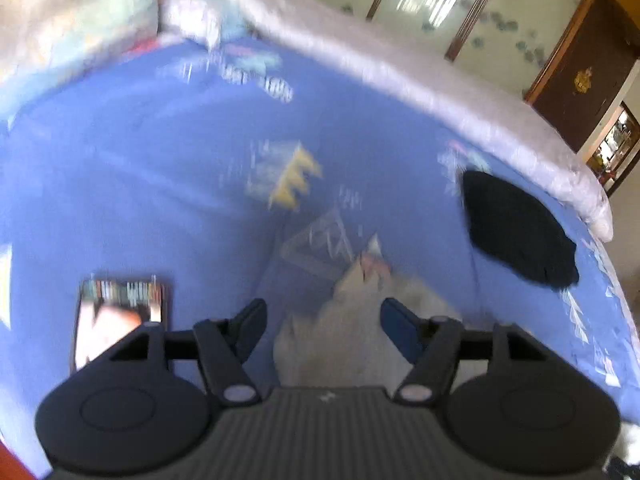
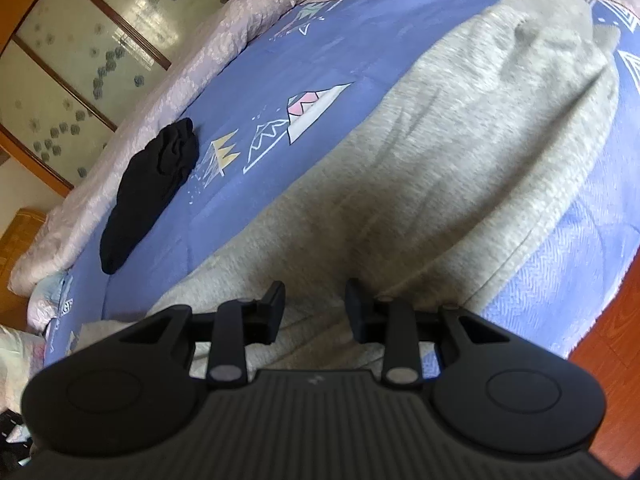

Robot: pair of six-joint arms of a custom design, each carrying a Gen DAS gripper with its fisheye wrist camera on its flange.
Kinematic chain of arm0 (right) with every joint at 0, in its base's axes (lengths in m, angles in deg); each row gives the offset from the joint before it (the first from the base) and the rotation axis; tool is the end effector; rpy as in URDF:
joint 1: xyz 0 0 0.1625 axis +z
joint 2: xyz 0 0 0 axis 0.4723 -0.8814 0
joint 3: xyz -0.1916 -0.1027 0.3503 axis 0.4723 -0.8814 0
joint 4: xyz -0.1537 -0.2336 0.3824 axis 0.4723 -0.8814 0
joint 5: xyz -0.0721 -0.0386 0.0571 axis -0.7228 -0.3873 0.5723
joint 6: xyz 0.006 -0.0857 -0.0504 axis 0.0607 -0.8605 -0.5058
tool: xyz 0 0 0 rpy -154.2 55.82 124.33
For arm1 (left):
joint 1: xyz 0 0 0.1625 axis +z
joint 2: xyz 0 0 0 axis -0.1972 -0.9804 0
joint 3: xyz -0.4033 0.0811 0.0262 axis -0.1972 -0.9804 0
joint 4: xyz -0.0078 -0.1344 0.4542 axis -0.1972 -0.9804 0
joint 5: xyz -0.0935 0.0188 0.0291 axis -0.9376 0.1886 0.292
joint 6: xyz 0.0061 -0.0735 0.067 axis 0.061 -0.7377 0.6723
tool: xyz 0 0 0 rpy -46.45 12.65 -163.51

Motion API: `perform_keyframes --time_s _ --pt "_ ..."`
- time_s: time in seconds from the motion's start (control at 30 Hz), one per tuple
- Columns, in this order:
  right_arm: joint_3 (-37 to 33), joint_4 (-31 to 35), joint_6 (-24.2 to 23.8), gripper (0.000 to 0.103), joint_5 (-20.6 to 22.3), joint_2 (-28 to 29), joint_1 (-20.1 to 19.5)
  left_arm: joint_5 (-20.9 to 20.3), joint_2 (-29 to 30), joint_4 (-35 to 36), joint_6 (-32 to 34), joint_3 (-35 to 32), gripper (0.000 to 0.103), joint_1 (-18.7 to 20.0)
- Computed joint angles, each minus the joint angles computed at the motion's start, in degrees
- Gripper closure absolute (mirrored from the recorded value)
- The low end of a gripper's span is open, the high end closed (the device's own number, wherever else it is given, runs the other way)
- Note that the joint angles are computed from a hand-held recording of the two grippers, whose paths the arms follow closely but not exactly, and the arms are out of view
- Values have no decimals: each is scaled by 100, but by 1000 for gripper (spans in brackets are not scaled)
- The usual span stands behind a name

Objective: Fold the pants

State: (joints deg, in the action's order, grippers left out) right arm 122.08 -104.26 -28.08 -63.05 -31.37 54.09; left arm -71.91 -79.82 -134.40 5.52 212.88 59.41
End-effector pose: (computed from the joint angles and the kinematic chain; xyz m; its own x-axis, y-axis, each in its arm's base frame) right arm 0.0428 -0.5325 0.3341 -0.9562 0.2405 0.1668 0.0394 0.6705 -0.7408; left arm -0.1697 -0.5206 0.2637 -0.8203 -0.4200 -0.3883 0.0898 0.5759 -0.8126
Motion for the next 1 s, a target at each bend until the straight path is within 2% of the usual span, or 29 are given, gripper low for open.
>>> perform_keyframes --time_s 0.03,0.07,0.1,0.17,0.2,0.23,0.27,0.3,0.37,0.43,0.47,0.53,0.57,0.63,0.73,0.8,0.9,1.0 --pt "4 7 25 67 26 -12 -11 41 78 157 151 -170 39 62" --pt "4 22 44 67 51 -22 -25 -107 233 193 443 -376 39 177" --pt "4 27 52 67 64 -25 -30 -433 384 234 706 -600 40 356" --pt "10 36 44 67 87 -39 -42 -1031 626 737 634 -1035 44 713" --pt "10 41 54 67 91 -42 -44 -1450 729 848 672 -1185 55 868" --pt "10 56 55 67 102 -55 -55 -1732 831 820 743 -1275 76 983" --pt "14 84 42 67 113 -81 -71 -1774 908 875 647 -1324 82 1034" --pt "10 94 43 67 93 -81 -61 -1576 917 862 504 -1268 91 1011" --pt "-6 121 16 67 63 -73 -50 -788 786 117 178 -936 91 841" --pt "-20 144 0 67 44 -66 -40 -373 555 -398 -253 -658 91 778" --pt "-23 148 -1 67 48 -62 -43 -482 514 -296 -567 -634 91 887" --pt "-41 146 11 67 52 -41 -45 -735 597 396 -835 -772 86 1053" --pt "-52 154 0 67 46 -32 -39 -593 629 506 -764 -759 84 983" --pt "-55 185 -22 67 51 -46 -37 -335 544 691 -878 -714 70 791" --pt "-35 173 121 67 2 -106 18 -9 145 153 -898 -380 62 449" --pt "82 -63 112 65 206 -193 18 265 -236 -17 -886 -99 62 114" --pt "173 -130 -295 65 497 -274 151 5 -335 -1114 143 175 63 -303" --pt "159 48 -694 65 632 -205 395 -646 -119 -1473 914 210 63 -511"
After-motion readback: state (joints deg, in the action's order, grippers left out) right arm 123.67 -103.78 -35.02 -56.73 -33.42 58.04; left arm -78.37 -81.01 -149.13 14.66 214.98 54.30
